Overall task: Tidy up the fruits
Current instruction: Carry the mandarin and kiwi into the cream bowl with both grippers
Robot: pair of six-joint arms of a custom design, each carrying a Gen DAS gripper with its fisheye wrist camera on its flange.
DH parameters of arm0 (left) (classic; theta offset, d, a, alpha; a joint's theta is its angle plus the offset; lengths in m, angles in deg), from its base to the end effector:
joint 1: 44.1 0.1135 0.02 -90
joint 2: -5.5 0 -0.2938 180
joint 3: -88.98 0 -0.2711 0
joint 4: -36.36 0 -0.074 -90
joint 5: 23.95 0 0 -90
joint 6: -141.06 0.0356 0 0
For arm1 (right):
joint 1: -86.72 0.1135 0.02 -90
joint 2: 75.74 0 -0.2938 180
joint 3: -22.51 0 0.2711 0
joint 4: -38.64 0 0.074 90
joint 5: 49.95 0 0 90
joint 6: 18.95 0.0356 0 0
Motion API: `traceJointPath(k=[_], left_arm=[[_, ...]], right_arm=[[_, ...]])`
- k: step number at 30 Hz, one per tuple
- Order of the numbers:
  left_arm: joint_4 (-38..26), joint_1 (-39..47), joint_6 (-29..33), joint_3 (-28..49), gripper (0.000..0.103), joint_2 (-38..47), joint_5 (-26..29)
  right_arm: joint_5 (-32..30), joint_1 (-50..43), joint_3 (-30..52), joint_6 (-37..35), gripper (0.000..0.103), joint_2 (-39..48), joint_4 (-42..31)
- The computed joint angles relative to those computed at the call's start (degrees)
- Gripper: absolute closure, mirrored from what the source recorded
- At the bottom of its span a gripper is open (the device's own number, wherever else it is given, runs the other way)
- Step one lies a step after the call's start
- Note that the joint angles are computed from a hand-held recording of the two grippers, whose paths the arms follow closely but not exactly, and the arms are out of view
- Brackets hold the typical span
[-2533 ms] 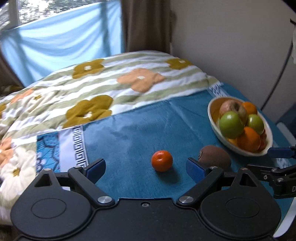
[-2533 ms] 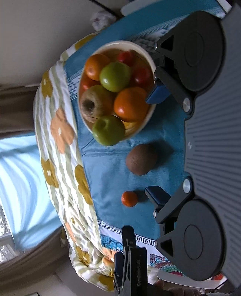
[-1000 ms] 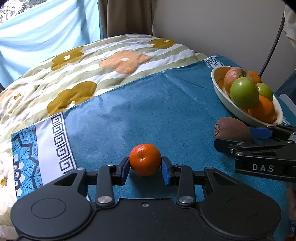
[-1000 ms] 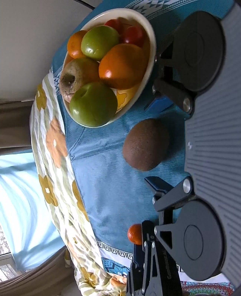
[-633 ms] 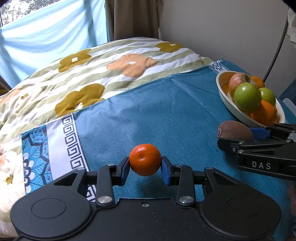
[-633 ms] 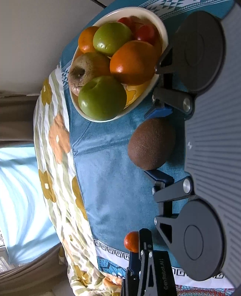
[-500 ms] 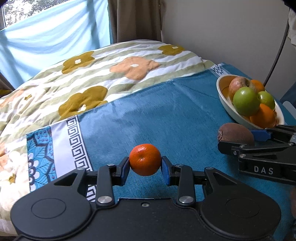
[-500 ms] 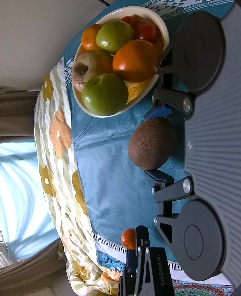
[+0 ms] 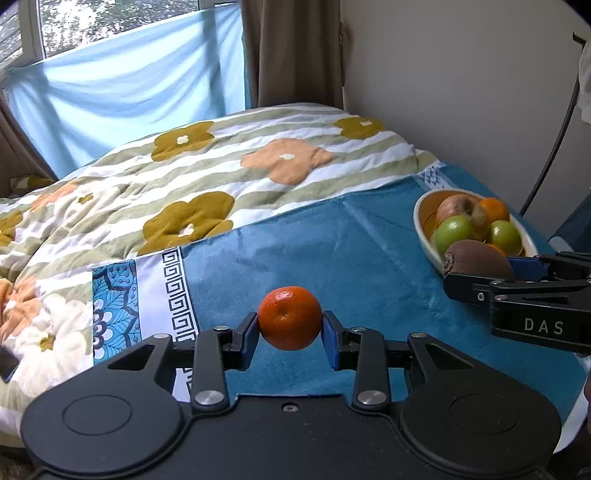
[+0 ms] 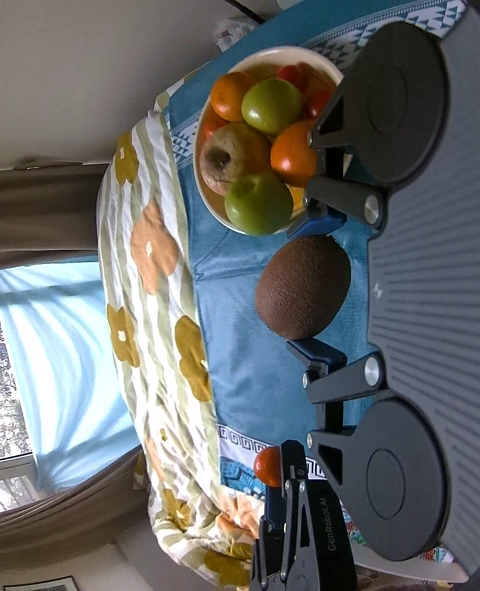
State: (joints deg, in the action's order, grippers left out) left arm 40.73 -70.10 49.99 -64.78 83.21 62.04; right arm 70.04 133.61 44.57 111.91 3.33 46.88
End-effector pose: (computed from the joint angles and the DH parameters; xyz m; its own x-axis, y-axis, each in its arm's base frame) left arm 0.1816 -0.0858 0.1083 -0.6657 0.3039 -0.6816 0.3821 0.9233 0.0385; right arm 0.1367 0.1200 0.0957 -0.6551 0.1293 -0.7444 0.0283 0.9888 0.1469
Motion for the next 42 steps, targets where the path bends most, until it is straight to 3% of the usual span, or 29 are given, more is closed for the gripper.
traceJointPath(k=[5, 11, 14, 18, 22, 27, 34, 42], left_arm=[[-6.03, -7.77, -7.08, 0.54, 0.063, -5.82, -5.21], [-10.43, -20.49, -16.56, 3.85, 0.063, -6.34, -13.44], [-11.48, -25.39, -20.47, 6.58, 0.063, -3.91, -15.98], [-12.65, -30.99, -23.70, 11.05, 0.063, 0.61, -19.06], [-12.30, -34.32, -25.59, 15.48, 0.063, 6.31, -20.95], [-11.63, -36.40, -27.71, 22.03, 0.063, 15.47, -21.54], [-10.47, -37.14, -29.34, 31.11, 0.063, 27.38, -21.48], [-12.11, -37.29, -30.04, 39.80, 0.063, 36.74, -23.64]], right_arm=[[-0.28, -1.11, -2.85, -0.78, 0.031, -14.58, -10.12], [-5.01, -9.23, -4.98, -6.78, 0.031, -38.83, -28.40], [-12.97, -20.25, -4.99, -14.32, 0.031, -50.82, -37.36], [-28.75, -41.42, -4.43, -27.07, 0.031, -58.43, -43.21], [-45.30, -63.25, -3.54, -40.72, 0.031, -53.48, -40.66], [-58.04, -80.16, -2.16, -53.65, 0.031, -38.75, -31.82], [-65.03, -89.34, 0.59, -63.38, 0.031, -17.89, -19.76], [-66.88, -90.40, 4.54, -67.52, 0.031, -1.37, -11.02]])
